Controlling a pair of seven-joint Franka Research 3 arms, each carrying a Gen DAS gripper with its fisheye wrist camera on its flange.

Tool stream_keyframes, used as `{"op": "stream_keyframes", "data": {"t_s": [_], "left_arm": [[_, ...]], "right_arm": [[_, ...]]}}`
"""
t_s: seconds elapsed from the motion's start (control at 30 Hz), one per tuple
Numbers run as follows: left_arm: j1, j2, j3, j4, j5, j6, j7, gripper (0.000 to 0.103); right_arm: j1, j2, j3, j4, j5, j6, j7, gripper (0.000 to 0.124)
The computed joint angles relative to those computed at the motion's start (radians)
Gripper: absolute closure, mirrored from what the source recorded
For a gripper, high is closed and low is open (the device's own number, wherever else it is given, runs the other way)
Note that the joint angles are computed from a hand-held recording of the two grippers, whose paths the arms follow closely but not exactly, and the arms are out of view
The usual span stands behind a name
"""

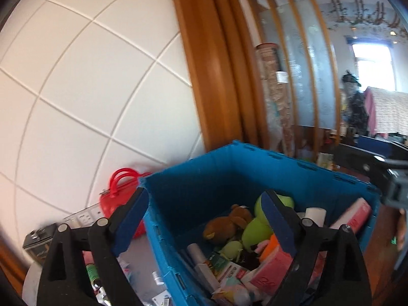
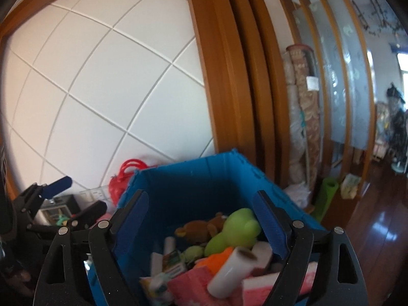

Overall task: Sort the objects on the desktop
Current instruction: 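Carry the pill bottle and paper roll over the crate and release both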

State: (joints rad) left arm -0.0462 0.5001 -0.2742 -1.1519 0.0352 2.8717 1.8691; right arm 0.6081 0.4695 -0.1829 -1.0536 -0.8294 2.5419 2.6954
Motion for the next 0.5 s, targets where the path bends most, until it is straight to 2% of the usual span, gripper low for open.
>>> {"op": "stream_keyframes", "data": {"t_s": [0.2,0.33,0.5], "left_arm": [[-0.07,-0.034,0.111,-0.057,0.114,0.07,-0.166,0.013],[-0.095,-0.062,0.156,-0.1,0.195,0.119,-0.268,0.013],[-0.124,-0.099,0.212,-0.153,0.295,0.164,-0.407,0.012]], "right_arm": [[0.023,-0.015,-0.011,-0.033,-0.069,-0.021,0.049,0.029],[0.006,-0.035,0.004,-0.078,-0.075,0.013,0.068,0.021],[0.007,-0.061,0.016,-0.121,-0.103,0.017,0.093,0.021]]}}
